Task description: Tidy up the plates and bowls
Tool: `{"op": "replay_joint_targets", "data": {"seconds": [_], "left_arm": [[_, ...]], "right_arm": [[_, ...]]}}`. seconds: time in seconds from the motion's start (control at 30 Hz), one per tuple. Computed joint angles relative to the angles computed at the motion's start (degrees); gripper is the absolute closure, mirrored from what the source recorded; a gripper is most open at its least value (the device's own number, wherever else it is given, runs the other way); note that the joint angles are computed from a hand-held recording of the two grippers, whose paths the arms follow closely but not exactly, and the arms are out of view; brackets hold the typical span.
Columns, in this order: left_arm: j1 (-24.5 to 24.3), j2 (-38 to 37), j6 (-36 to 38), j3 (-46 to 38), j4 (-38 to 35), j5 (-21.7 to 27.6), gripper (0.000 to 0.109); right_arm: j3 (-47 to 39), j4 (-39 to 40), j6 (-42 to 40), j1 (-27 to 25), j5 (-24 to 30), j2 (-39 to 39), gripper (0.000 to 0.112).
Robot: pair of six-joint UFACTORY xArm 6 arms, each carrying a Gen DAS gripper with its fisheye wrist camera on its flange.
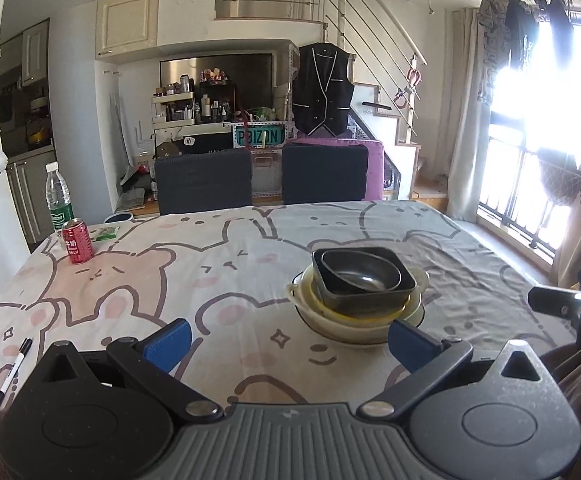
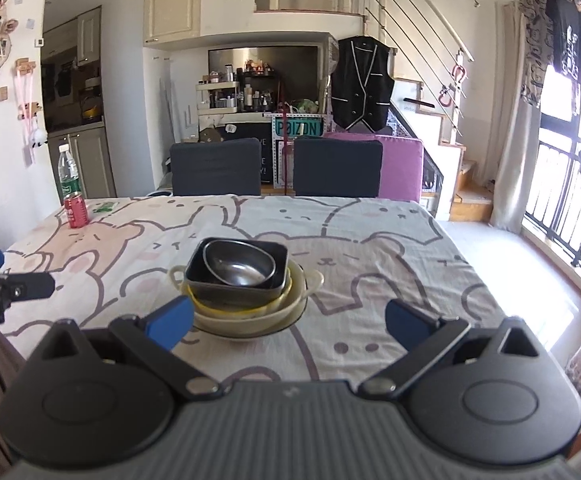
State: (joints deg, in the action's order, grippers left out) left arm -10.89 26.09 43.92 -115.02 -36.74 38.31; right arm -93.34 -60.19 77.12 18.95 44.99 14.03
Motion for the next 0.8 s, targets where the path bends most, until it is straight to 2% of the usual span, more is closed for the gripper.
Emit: {"op": "replay_joint_targets", "data": {"seconds": [0.27, 0.47, 0.8], "left_arm": [[0.0, -1.3, 1.0, 3.5, -1.7, -1.5, 0.006], [0.4, -0.7, 0.9, 2.7, -2.5, -1.1, 0.006], [0.5, -1.0, 3.1, 3.3, -3.8, -1.1, 0.006]], "right_arm": [[-0.1, -1.5, 2.3, 0.5, 2.3, 0.4, 0.01], [0.9, -2.0, 0.7, 0.8, 0.8, 0.0, 0.01], [1.2, -3.2, 2.2, 1.0, 1.2, -0.3, 0.01]]}}
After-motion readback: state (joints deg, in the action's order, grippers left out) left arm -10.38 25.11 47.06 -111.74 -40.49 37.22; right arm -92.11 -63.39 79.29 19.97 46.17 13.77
